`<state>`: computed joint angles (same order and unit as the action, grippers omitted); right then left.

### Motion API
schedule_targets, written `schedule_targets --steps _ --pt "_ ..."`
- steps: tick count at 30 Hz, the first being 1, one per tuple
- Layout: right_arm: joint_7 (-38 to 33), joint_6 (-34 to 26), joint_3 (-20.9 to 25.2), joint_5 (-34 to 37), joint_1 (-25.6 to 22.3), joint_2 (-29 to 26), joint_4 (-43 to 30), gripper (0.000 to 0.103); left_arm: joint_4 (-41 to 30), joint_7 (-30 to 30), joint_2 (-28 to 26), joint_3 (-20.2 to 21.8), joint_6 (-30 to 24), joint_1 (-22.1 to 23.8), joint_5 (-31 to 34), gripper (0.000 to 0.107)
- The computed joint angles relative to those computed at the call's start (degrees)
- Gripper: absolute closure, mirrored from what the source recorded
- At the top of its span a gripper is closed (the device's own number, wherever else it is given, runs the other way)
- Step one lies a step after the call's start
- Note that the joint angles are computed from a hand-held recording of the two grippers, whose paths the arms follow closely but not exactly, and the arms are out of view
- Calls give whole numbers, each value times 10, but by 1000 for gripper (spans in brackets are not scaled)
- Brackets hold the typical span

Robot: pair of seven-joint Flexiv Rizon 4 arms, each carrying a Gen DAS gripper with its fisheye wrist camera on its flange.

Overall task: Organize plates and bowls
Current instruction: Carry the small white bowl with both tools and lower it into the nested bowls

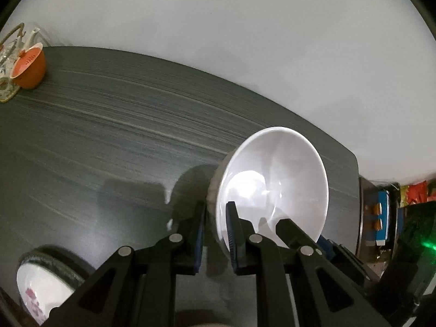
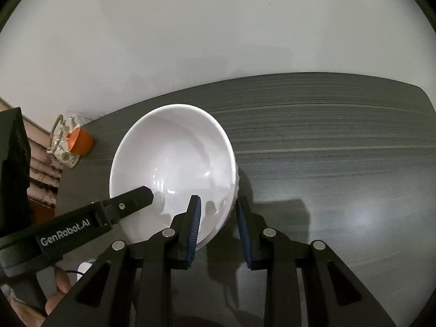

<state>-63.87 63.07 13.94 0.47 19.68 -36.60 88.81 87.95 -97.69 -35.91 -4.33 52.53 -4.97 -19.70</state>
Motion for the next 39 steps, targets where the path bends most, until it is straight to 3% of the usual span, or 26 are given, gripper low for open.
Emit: schedule_targets --steps 16,26,39 --pt "34 55 6 8 1 144 161 78 161 17 141 -7 34 -19 -27 92" --pt "65 78 22 22 15 227 253 78 299 47 253 -4 60 -31 -89 92" --pt "114 107 30 18 48 284 338 78 380 60 304 7 68 -54 -106 92"
